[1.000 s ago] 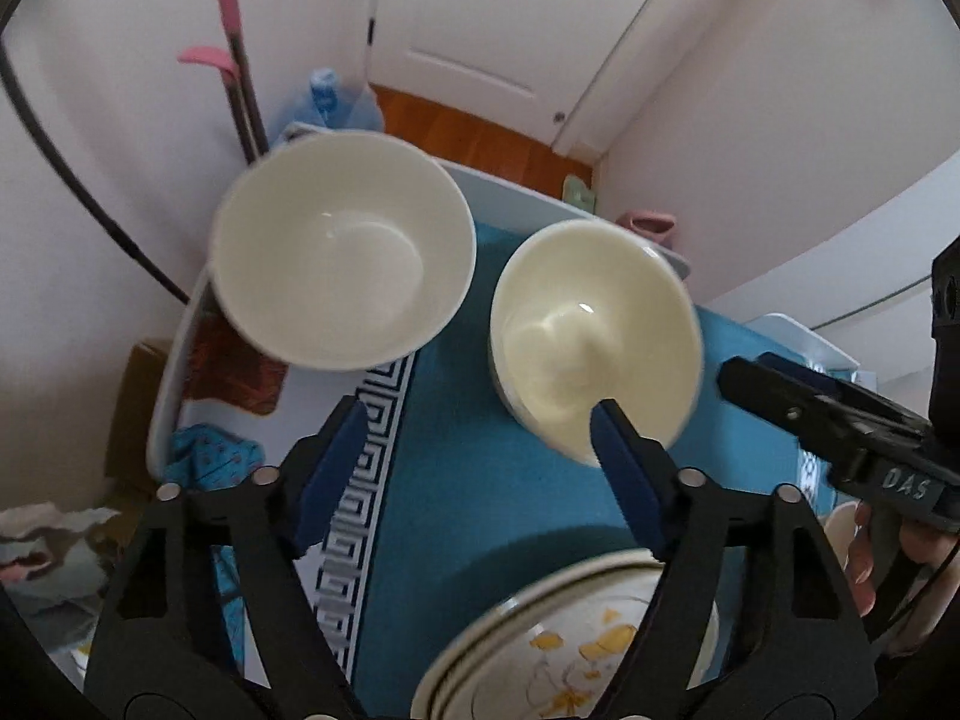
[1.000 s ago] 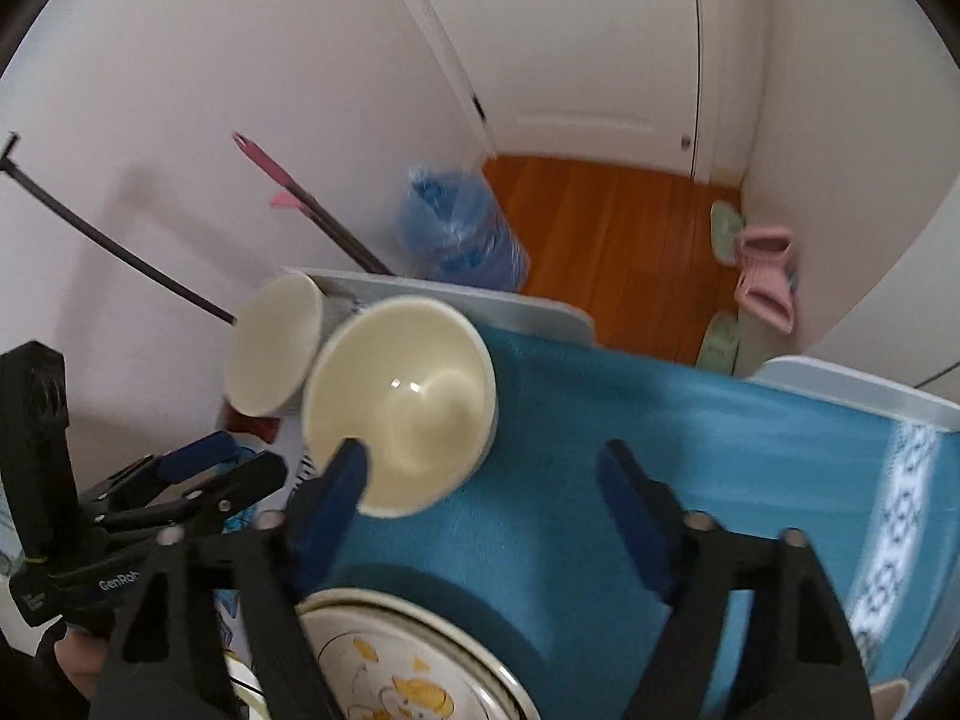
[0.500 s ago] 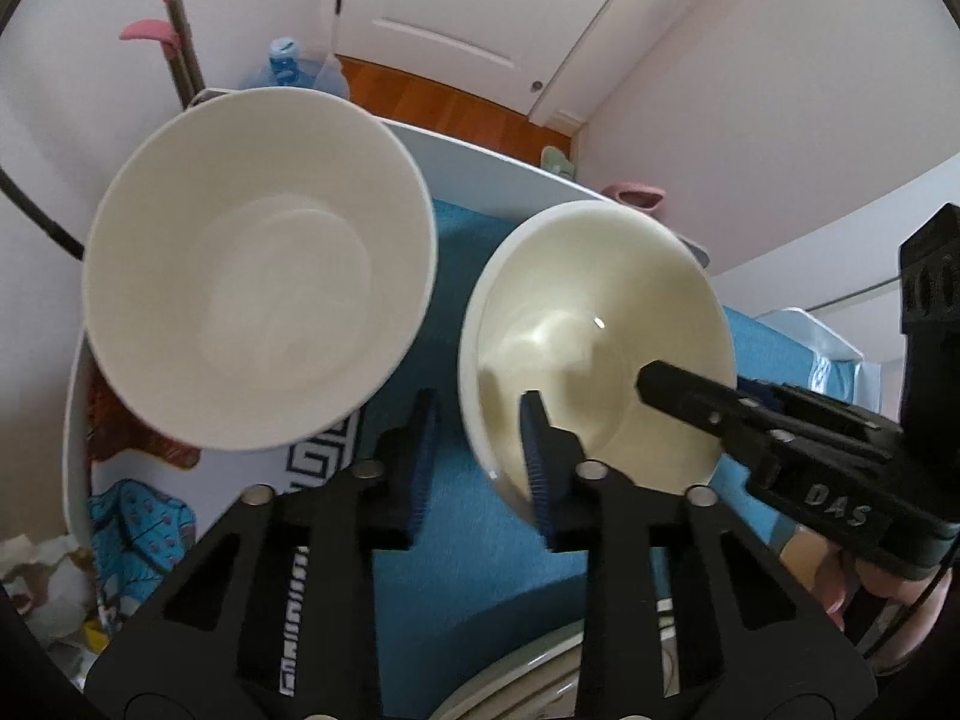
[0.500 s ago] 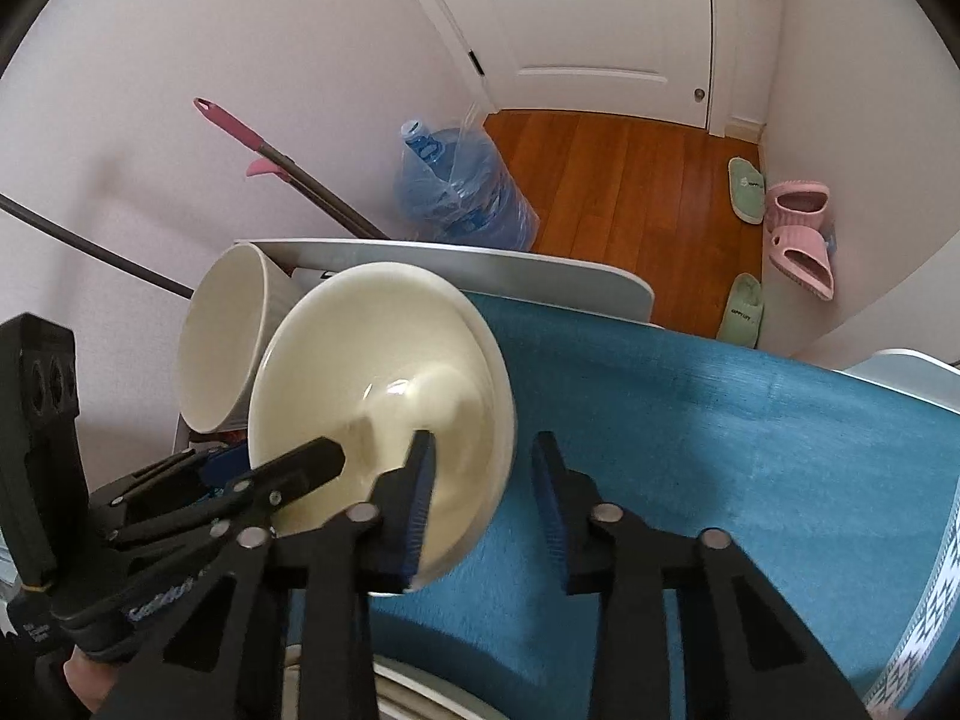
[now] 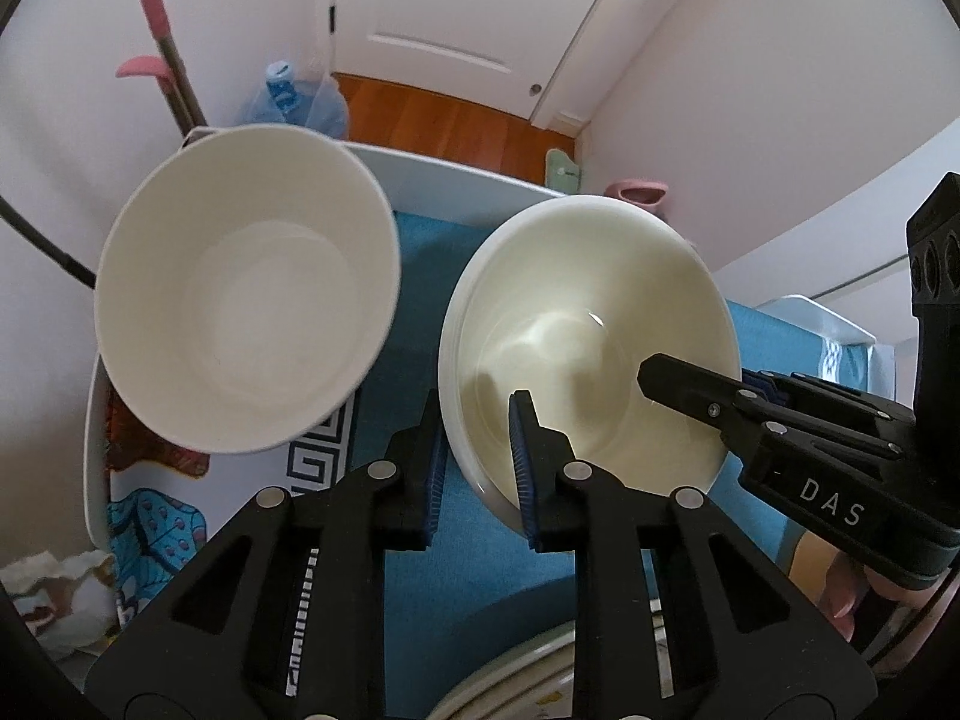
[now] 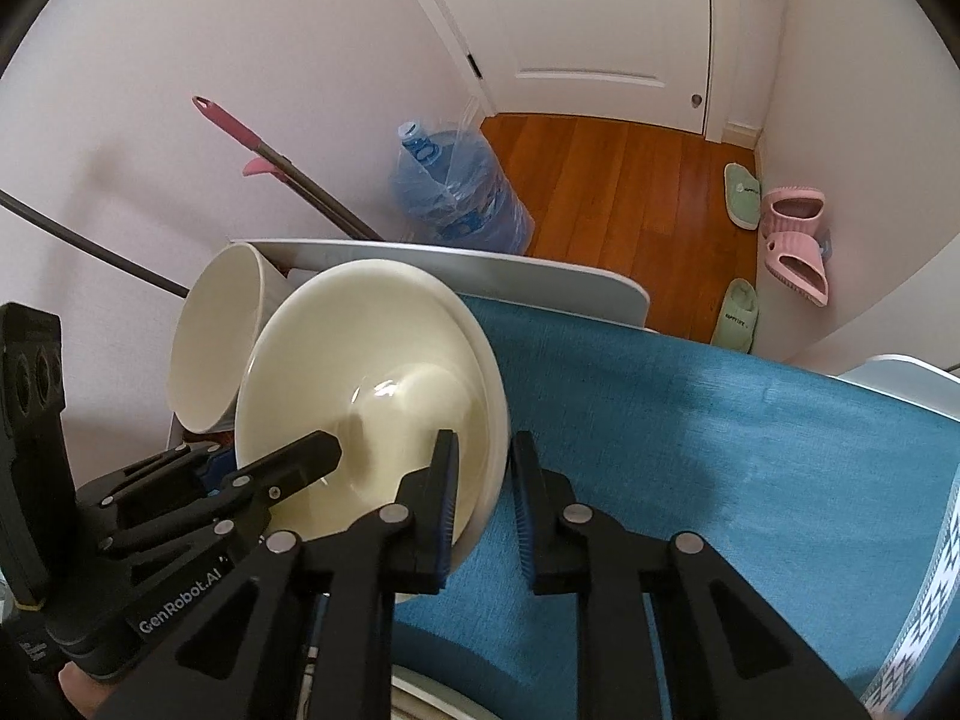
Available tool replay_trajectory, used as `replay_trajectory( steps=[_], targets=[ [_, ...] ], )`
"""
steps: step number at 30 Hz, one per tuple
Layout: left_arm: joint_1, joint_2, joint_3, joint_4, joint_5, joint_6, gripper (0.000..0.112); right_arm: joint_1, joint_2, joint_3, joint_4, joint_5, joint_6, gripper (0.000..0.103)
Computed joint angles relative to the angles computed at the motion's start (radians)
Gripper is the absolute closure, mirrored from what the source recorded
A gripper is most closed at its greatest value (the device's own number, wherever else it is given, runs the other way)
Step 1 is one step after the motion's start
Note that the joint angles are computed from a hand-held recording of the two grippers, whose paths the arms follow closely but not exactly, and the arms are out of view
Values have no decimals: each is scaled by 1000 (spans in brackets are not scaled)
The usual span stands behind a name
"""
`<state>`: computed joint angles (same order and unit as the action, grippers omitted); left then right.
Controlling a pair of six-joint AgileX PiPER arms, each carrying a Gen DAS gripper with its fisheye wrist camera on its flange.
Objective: Organize plates and bowls
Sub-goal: 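Carry the cream bowl with the left tool and lower it into the basin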
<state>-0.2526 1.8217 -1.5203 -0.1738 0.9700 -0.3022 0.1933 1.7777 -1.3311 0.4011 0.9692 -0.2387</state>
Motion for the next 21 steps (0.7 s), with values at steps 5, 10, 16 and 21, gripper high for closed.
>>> replay_trajectory(
  steps=[5, 10, 16, 21],
  targets=[
    [-28, -32, -28, 25, 18, -19, 95, -17, -68, 26, -8, 0, 2, 87],
    [-85, -65, -92, 62, 65, -61, 95, -75, -183, 63, 0, 43, -18, 87],
    [-238, -103, -173, 157, 129, -176, 95, -213, -345, 110, 32, 130, -90, 87],
    [-425, -93, -252, 267, 180, -353, 95, -411, -449, 136, 72, 242, -245, 87]
  ],
)
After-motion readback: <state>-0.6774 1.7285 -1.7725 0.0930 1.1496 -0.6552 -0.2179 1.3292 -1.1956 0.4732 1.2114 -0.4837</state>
